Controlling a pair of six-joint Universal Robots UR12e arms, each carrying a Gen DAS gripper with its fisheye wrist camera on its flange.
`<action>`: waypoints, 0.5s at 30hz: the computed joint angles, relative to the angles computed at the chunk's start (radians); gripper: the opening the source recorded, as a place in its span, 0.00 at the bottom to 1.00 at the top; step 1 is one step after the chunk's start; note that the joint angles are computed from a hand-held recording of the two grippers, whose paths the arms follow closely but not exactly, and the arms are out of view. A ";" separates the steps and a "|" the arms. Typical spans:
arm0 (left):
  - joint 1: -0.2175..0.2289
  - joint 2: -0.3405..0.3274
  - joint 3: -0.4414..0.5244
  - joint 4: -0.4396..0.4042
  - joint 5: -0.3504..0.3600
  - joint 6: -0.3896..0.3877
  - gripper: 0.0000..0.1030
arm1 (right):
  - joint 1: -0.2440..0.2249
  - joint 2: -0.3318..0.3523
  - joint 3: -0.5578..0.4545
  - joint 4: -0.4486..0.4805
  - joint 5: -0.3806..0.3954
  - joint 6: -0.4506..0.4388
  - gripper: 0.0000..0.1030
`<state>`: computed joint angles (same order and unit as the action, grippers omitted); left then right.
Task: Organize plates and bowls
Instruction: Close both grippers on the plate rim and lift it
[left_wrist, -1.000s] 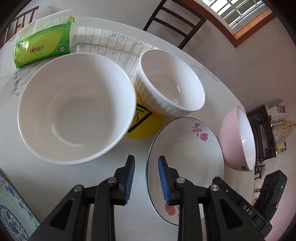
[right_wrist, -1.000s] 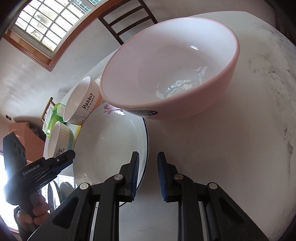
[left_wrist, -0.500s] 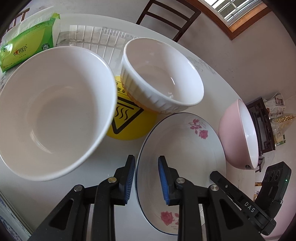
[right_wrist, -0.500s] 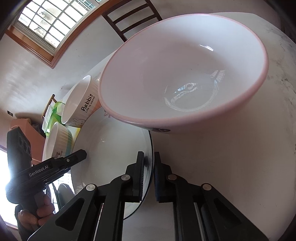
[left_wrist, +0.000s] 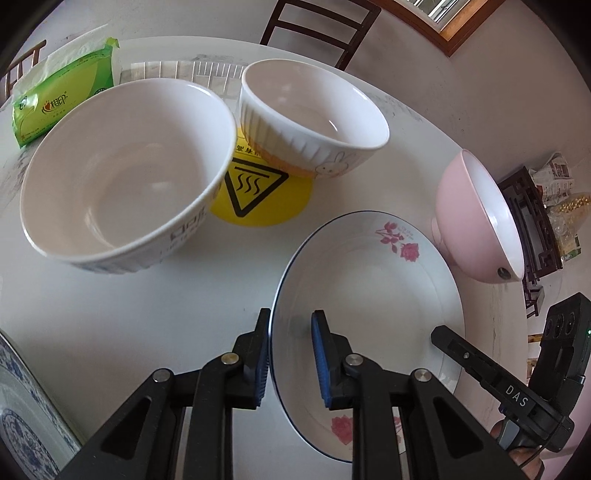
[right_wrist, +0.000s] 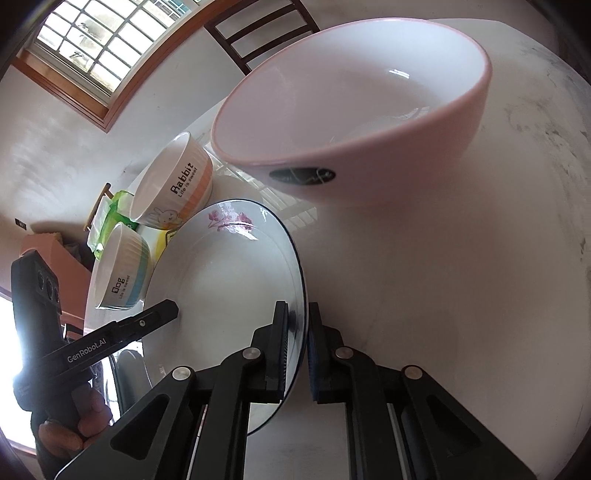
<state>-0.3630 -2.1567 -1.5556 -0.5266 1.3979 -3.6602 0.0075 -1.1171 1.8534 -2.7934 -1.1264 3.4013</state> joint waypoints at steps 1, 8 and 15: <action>0.000 0.008 -0.013 0.003 -0.004 0.005 0.20 | 0.001 -0.005 0.007 0.000 0.001 -0.001 0.10; 0.000 0.055 -0.077 -0.011 -0.026 0.032 0.20 | 0.005 -0.039 0.056 0.002 0.008 -0.018 0.10; 0.001 0.065 -0.086 -0.034 -0.036 0.078 0.20 | 0.008 -0.062 0.091 0.003 0.015 -0.042 0.11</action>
<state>-0.3617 -2.0918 -1.6419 -0.5605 1.3621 -3.5819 0.0156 -1.1791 1.9440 -2.7908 -1.1117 3.3590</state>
